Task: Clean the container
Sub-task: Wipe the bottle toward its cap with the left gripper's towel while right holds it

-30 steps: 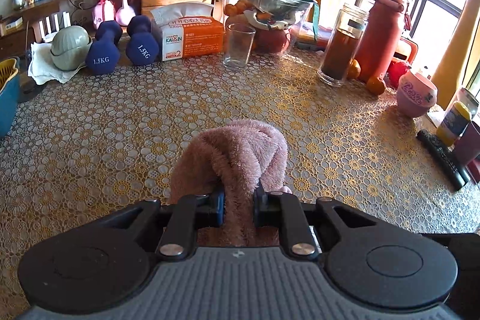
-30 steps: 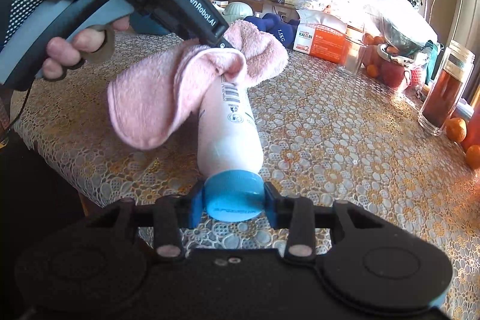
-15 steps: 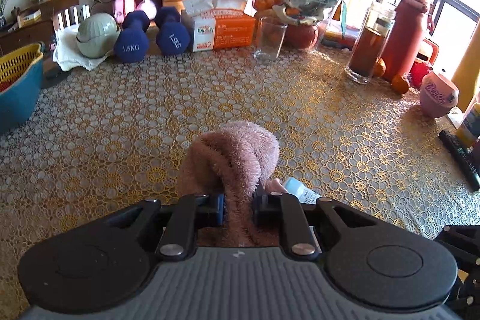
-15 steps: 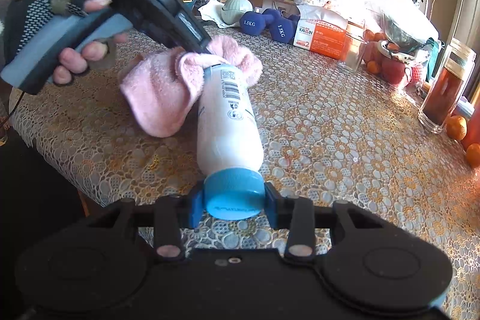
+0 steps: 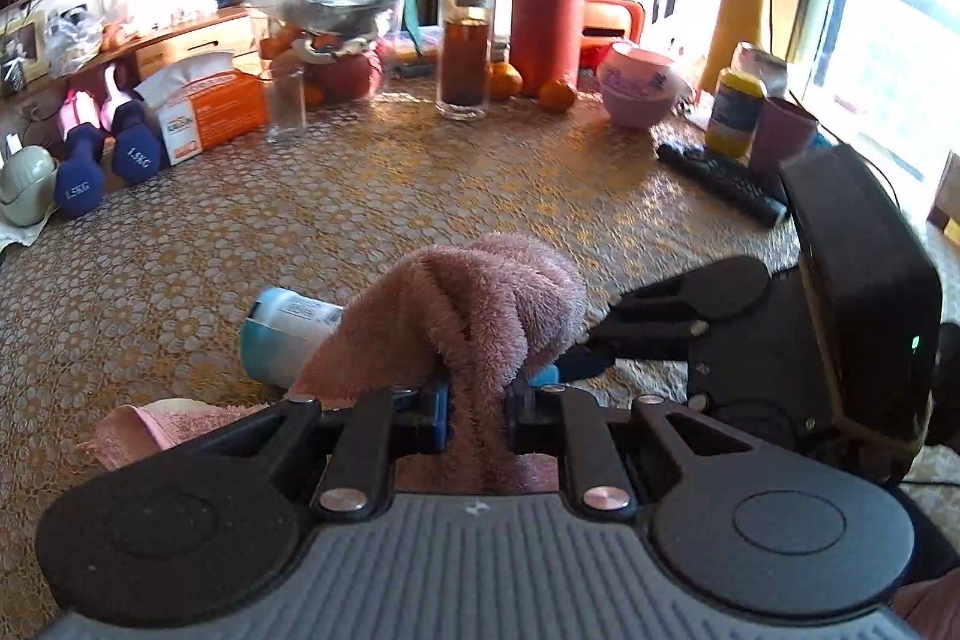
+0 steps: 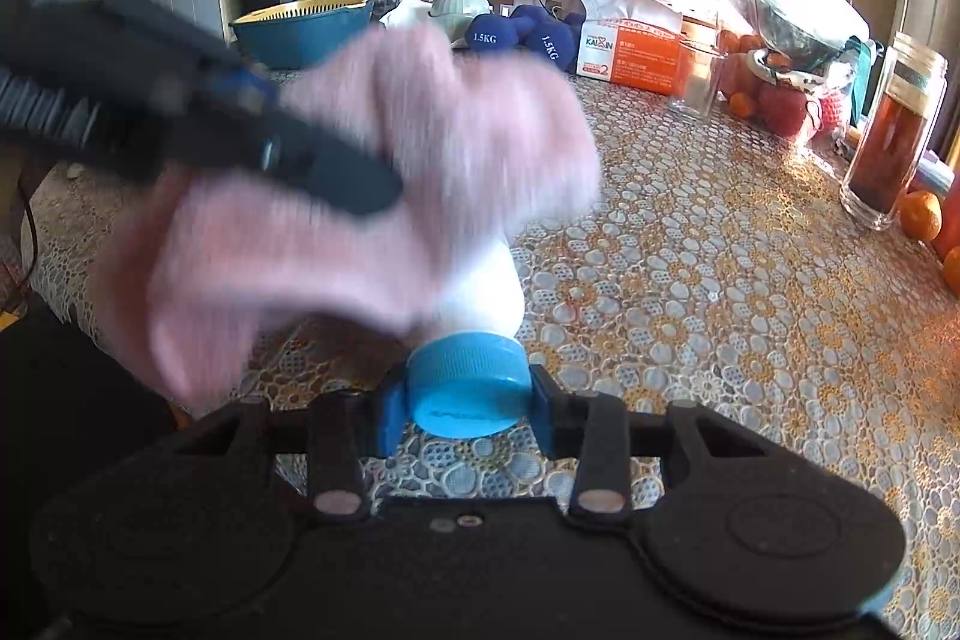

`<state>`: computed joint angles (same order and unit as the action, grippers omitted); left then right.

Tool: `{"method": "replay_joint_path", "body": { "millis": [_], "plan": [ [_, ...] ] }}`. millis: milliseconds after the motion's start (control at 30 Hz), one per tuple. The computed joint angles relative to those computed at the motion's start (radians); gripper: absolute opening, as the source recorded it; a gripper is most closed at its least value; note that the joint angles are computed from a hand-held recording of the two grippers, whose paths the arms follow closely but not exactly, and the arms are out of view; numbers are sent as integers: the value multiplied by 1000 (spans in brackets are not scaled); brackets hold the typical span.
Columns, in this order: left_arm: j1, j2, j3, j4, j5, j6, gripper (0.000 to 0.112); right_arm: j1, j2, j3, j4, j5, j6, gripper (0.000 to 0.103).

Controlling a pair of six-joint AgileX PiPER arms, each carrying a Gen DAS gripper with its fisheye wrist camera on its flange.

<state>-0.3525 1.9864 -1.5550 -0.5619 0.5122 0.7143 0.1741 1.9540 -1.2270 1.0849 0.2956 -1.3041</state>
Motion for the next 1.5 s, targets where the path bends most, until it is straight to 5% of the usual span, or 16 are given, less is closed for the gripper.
{"method": "replay_joint_path", "body": {
  "millis": [133,400,933,1167,1300,1500],
  "plan": [
    [-27,23,15,23,-67,15,16,-12,2,-3,19,19,-13,39],
    [-6,85,-103,184,-64,-185,16,-28,8,-8,47,30,-44,39],
    [26,297,-480,428,66,-466,16,-22,-12,11,44,-36,-105,40],
    [47,339,-561,411,108,-477,16,-17,-23,25,119,-70,-195,39],
    [44,358,-589,592,134,-683,16,-20,-23,27,143,-67,-212,39],
    [95,197,-351,315,23,-442,16,-20,-24,32,158,-69,-231,39]
  ]
}}
